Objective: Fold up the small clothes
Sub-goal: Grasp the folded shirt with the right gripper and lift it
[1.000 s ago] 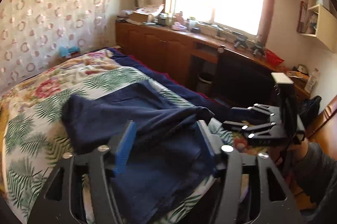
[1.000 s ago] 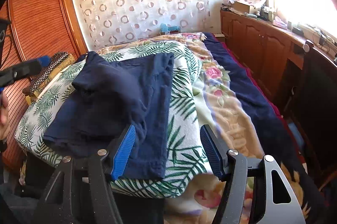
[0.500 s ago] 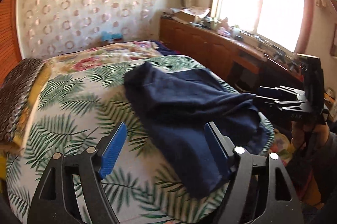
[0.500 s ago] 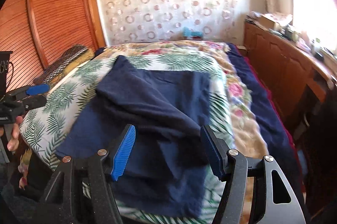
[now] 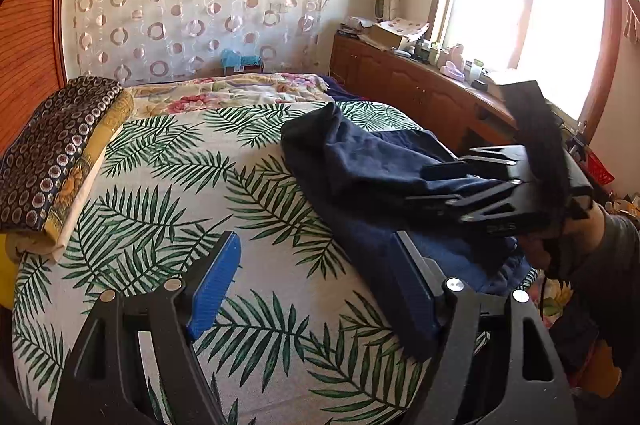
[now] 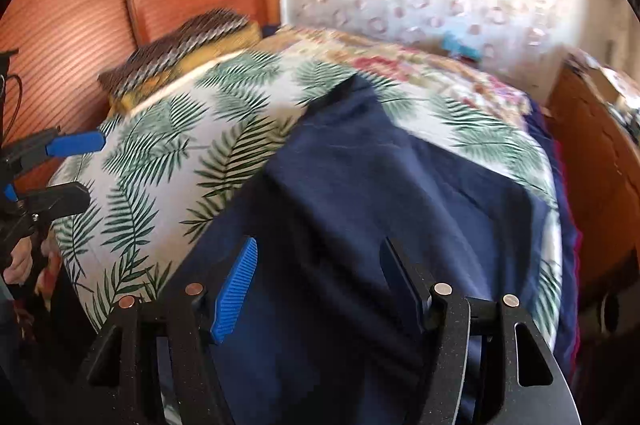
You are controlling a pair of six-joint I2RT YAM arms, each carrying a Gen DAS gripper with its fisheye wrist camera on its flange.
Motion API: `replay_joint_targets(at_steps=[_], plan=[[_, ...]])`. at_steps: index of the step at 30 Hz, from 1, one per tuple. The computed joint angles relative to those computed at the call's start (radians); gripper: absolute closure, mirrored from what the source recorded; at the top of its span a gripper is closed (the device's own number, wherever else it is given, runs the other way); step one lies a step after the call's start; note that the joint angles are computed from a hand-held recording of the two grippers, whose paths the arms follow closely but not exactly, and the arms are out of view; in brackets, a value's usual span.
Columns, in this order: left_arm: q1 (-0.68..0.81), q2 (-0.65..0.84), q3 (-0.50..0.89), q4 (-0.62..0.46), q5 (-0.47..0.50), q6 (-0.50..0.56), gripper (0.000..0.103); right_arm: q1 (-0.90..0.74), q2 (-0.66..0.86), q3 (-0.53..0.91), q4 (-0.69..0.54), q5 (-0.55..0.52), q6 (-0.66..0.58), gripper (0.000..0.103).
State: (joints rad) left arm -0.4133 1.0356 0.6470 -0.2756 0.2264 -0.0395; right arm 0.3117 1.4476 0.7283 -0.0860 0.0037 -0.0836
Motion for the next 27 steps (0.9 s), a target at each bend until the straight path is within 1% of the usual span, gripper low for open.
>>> replay_joint_targets(at_steps=[6,8,9,10,11,12,13,15,17,20,24,27], plan=[[0.012,0.000,-0.010,0.002,0.014,0.000,0.026,0.017,0.201,0.181,-0.073,0.060,-0.049,0.039],[0.008,-0.005,-0.010,-0.002,0.016,0.000,0.026,0.034,0.230,0.209,-0.106,0.105,-0.071,0.042],[0.007,-0.006,-0.011,-0.003,0.017,0.001,0.026,0.046,0.241,0.221,-0.108,0.130,-0.081,0.049],[0.008,-0.006,-0.012,-0.002,0.018,0.001,0.026,0.053,0.241,0.225,-0.111,0.153,-0.087,0.065],[0.007,-0.007,-0.013,-0.002,0.019,0.002,0.026,0.050,0.239,0.228,-0.113,0.158,-0.089,0.075],[0.007,-0.008,-0.013,-0.002,0.021,0.003,0.026,0.034,0.225,0.228,-0.119,0.125,-0.088,0.092],[0.006,-0.008,-0.013,-0.003,0.022,0.002,0.026,0.023,0.213,0.226,-0.118,0.109,-0.088,0.095],[0.001,-0.007,-0.011,-0.004,0.020,0.001,0.026,0.006,0.178,0.208,-0.089,0.107,-0.080,0.096],[-0.003,-0.005,-0.010,-0.004,0.019,0.001,0.026,-0.041,0.128,0.196,-0.089,0.045,-0.056,0.097],[-0.004,-0.001,-0.008,-0.003,0.024,-0.002,0.026,-0.151,0.061,0.190,-0.095,-0.085,-0.008,0.097],[-0.007,0.001,-0.008,0.000,0.025,-0.003,0.026,-0.279,0.033,0.214,-0.104,-0.149,0.041,0.097],[-0.014,0.004,-0.007,0.001,0.020,-0.005,0.026,-0.348,0.047,0.238,-0.089,-0.118,0.077,0.097]])
